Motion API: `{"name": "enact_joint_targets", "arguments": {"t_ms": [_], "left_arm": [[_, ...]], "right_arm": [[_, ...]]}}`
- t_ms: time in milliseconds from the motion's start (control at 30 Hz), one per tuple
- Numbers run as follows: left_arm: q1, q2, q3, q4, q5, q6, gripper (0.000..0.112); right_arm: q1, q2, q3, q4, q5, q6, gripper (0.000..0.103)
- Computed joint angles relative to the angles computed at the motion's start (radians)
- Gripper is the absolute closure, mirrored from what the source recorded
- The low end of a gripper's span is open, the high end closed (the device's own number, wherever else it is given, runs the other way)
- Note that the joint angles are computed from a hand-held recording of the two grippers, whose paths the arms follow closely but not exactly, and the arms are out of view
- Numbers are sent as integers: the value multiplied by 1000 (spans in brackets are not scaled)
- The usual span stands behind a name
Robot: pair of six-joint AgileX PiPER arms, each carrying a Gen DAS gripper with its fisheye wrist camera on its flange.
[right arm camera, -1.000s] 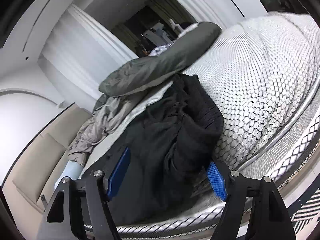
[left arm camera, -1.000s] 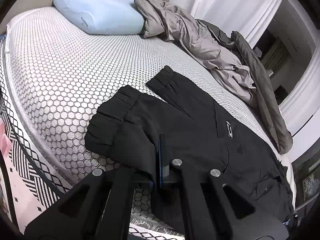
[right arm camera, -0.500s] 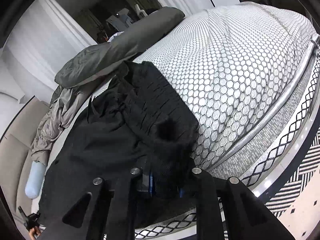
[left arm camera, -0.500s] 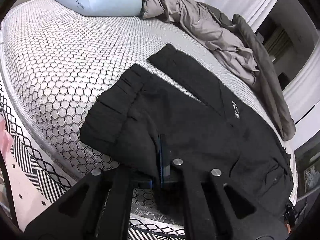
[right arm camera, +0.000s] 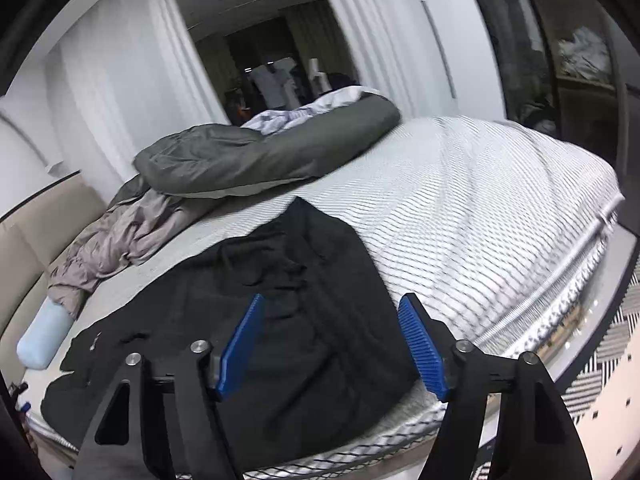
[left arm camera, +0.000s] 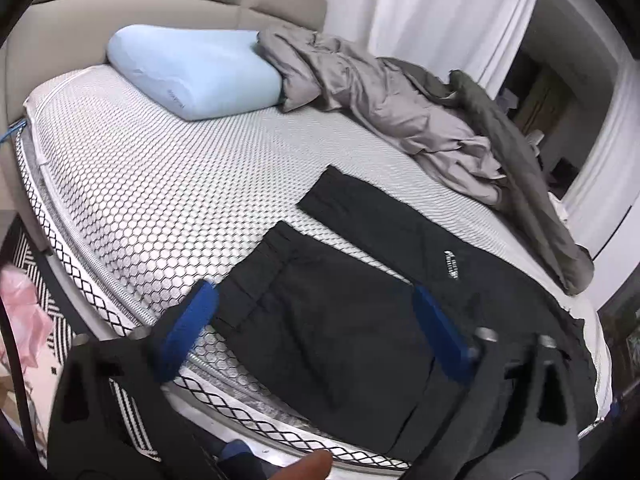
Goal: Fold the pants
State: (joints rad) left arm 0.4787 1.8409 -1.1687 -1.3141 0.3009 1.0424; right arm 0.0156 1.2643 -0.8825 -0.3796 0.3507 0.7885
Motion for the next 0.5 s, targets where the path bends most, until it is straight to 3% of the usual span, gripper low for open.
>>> {"name": "enact_joint_targets", "arguments": {"t_ms": [167, 267, 400, 500], "left_arm": [[-41, 2, -17, -58, 20, 41, 10], [-106, 84, -135, 87, 23, -132, 10], [-186, 246, -378, 391, 77, -487, 10], [-240, 368, -561, 539, 136, -661, 10]], "right_arm": [[-27, 170, -244, 395, 75, -434, 31], [-74, 309, -399, 622, 139, -676, 31], [-123, 624, -756, 752, 284, -770, 31], [-132, 850, -1056, 678, 399, -697, 31]]}}
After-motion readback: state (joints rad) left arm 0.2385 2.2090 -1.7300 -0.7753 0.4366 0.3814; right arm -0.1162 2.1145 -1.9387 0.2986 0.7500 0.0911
